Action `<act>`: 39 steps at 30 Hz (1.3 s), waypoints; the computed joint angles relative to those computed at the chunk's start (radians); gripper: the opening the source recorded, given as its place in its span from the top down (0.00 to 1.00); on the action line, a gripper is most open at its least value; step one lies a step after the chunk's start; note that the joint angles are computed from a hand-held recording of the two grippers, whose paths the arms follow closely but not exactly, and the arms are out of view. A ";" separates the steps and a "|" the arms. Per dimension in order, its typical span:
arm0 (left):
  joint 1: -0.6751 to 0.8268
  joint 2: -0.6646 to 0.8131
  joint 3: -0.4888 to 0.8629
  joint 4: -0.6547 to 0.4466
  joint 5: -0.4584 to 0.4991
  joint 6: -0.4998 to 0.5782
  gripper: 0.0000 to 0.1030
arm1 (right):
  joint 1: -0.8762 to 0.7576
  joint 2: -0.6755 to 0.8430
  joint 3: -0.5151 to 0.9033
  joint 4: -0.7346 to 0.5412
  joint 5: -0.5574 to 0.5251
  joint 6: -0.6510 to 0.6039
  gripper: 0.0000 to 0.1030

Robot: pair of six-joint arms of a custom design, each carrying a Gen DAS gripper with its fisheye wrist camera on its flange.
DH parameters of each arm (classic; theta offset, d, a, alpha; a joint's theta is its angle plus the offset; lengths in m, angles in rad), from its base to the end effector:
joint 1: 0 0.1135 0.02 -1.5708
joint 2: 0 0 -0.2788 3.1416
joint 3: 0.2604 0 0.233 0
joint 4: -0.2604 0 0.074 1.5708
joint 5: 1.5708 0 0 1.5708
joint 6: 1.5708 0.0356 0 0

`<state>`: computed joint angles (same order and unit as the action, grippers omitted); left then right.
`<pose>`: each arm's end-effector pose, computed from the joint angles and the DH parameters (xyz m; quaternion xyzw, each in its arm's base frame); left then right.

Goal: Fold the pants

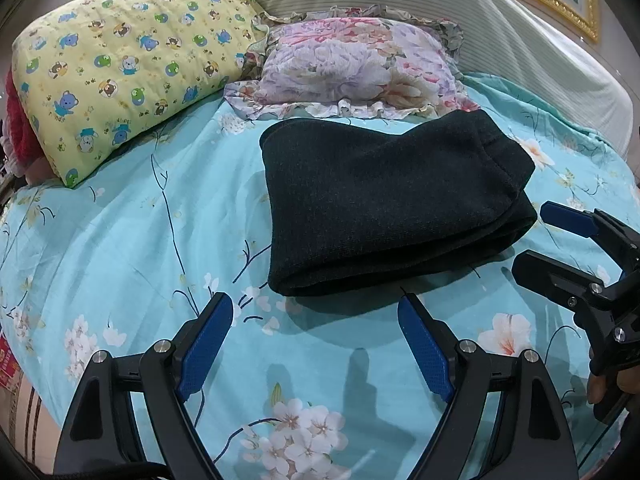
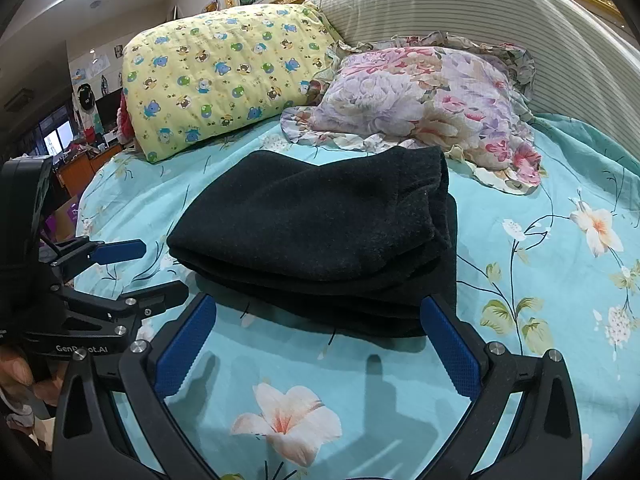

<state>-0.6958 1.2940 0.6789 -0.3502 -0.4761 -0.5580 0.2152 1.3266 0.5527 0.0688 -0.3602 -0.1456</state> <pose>0.1812 -0.1301 0.2139 -0.0063 0.9302 0.0123 0.3667 0.2291 0.0629 0.2000 -0.2342 0.8651 0.1769 0.4068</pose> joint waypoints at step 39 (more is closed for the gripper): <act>0.043 0.007 0.067 -0.016 0.000 0.028 0.17 | -0.031 -0.018 0.043 -0.021 -0.031 0.042 0.01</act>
